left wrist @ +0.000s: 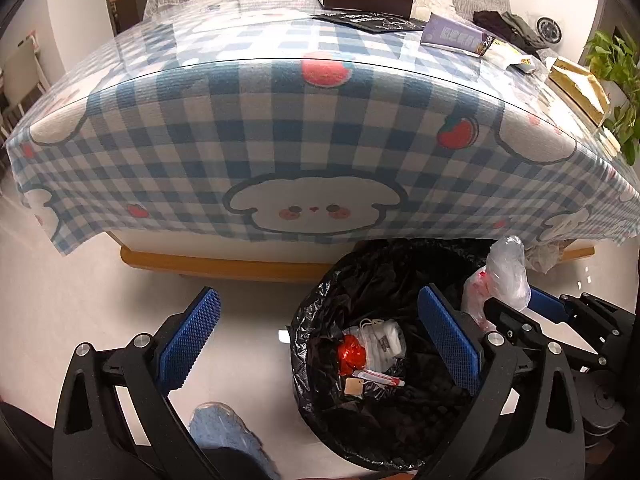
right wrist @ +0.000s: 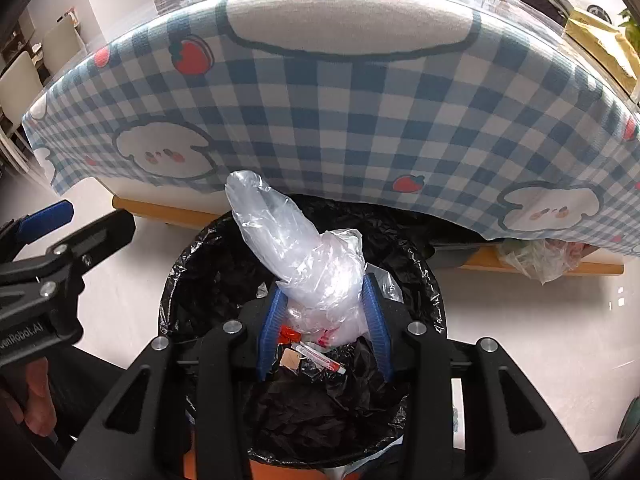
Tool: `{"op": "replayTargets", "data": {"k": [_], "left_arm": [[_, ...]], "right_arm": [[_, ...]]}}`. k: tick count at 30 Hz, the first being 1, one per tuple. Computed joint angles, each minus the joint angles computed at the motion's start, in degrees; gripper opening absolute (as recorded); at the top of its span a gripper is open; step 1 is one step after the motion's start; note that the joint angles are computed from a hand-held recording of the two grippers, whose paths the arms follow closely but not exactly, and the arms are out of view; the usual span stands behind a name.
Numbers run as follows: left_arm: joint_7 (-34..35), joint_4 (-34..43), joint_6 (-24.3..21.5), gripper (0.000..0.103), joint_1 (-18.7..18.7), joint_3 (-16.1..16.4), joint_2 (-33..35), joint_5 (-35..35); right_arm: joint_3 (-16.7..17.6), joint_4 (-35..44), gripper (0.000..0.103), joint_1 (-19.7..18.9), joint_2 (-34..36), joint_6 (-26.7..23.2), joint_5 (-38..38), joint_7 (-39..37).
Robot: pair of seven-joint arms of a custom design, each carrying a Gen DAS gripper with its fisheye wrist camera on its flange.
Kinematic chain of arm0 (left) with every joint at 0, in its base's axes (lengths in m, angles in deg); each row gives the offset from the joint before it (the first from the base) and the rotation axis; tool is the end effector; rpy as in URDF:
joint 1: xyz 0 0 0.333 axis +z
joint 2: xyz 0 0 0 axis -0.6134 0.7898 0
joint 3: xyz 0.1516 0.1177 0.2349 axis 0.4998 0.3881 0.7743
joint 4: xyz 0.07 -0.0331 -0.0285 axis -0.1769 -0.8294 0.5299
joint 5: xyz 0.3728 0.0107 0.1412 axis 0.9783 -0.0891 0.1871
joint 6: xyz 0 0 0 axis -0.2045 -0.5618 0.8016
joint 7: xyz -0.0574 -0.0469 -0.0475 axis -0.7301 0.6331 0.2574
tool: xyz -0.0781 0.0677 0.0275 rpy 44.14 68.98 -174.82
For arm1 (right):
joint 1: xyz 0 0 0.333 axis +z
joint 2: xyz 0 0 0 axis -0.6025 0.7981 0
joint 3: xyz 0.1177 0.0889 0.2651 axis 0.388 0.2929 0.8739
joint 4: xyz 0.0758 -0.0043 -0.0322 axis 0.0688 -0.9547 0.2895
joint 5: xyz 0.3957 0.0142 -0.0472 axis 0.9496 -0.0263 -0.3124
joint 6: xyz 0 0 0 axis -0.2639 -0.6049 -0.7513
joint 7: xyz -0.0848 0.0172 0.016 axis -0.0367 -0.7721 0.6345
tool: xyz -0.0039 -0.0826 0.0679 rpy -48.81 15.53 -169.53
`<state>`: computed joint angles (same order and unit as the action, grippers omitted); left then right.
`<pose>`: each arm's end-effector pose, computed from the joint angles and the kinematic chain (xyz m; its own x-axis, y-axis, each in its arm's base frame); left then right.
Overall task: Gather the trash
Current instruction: 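Open the left tool over the bin while the right tool releases the clear bag, then move both tools back toward the table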
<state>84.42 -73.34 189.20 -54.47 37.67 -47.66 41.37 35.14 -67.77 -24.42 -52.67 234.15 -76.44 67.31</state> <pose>0.4394 -0.3283 0.4741 -0.0695 -0.9959 0.0587 -0.8554 0.0292 -0.5171 0.4267 0.0893 0.4068 0.0956 -0.9953 -0.0124 -0.8838 -0.0792 -0.4611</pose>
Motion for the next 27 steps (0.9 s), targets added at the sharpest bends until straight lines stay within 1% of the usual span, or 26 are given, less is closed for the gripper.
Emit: {"op": "replayTargets", "data": {"k": [2,3,8,12,14,17,19,27], "left_arm": [[0.05,0.12,-0.56,0.097,-0.12,-0.04,0.06,-0.27],[0.11,0.17,-0.84,0.097,-0.2,-0.03,-0.04,-0.5],[0.46,0.15,-1.14,0.097,-0.41,-0.1,-0.5,-1.33],[0.47,0.05,-1.23,0.097,-0.42,-0.38,-1.56,-1.23],[0.33,0.3,-1.65,0.097,-0.36,-0.51,-2.14,-1.52],[0.91,1.43,-2.83,0.097,-0.29,-0.78,-2.6,-1.83],[1.06,2.31,-3.31,0.097,-0.19,-0.99,-2.88,-1.58],[2.05,5.87,-4.58,0.097,-0.02,-1.38,-2.86,-1.67]], "right_arm": [[0.34,-0.07,0.056,-0.22,-0.4,-0.21,-0.21,0.49],[0.36,-0.28,0.058,-0.4,-0.57,0.18,-0.38,0.72],[0.42,-0.99,0.078,-1.16,-2.42,0.28,-1.16,1.73],[0.38,-1.42,0.086,-1.8,-4.13,0.25,-2.13,2.13],[0.86,-1.89,0.092,-2.69,-5.34,0.63,-3.31,3.02],[0.21,-2.08,0.094,-2.7,-7.01,0.4,-3.46,2.93],[0.73,-2.05,0.095,-3.63,-8.12,0.33,-4.52,3.64],[-0.13,-1.11,0.096,-5.4,-11.38,-0.2,-5.77,4.31]]}}
